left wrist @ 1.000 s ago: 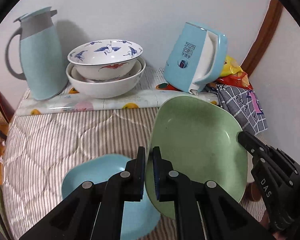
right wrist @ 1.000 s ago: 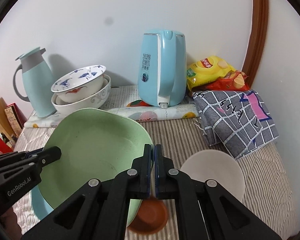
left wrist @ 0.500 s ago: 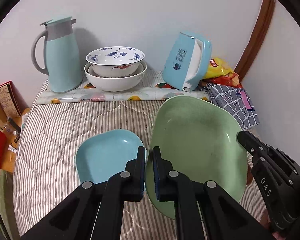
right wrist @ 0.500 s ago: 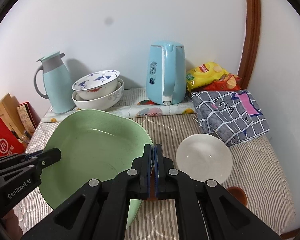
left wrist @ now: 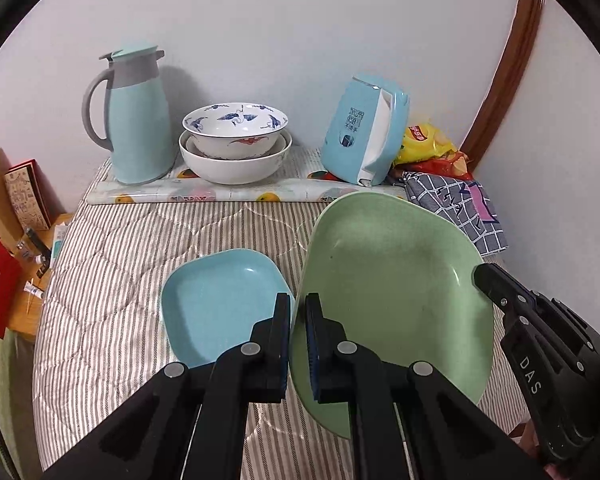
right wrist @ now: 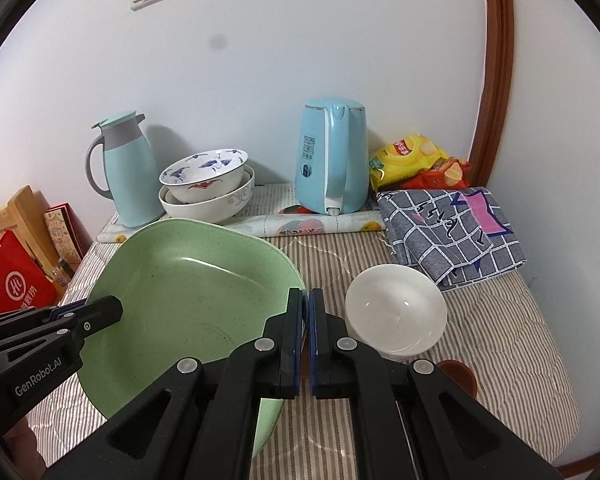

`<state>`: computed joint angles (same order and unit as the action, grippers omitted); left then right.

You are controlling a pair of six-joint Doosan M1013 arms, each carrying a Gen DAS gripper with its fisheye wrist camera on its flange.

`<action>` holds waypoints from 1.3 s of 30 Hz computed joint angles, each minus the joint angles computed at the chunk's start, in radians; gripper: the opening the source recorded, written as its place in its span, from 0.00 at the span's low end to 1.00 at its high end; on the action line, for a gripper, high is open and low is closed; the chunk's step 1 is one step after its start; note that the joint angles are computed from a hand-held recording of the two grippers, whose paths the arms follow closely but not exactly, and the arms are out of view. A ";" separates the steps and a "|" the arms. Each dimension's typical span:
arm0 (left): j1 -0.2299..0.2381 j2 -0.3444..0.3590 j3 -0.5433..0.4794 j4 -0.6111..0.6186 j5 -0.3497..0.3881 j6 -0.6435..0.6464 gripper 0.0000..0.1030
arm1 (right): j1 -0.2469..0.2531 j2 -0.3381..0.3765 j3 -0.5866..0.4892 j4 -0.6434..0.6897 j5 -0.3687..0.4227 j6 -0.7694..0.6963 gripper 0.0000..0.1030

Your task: Organize plates and bowls

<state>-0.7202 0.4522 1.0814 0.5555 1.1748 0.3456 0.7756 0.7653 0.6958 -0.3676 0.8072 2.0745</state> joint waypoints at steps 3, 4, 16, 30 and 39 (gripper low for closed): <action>-0.003 -0.004 0.004 0.005 0.005 -0.008 0.08 | 0.002 -0.002 0.002 0.003 0.000 -0.003 0.03; -0.004 -0.005 0.006 0.006 0.007 -0.010 0.08 | 0.003 -0.002 0.002 0.003 0.000 -0.005 0.03; 0.002 -0.021 0.034 0.004 0.007 -0.037 0.08 | 0.006 0.008 -0.011 0.026 0.002 -0.038 0.03; 0.021 -0.039 0.072 -0.011 -0.003 -0.055 0.08 | 0.015 0.055 -0.087 0.058 0.041 -0.085 0.03; 0.035 -0.052 0.105 -0.026 -0.014 -0.075 0.08 | 0.022 0.093 -0.149 0.080 0.077 -0.122 0.03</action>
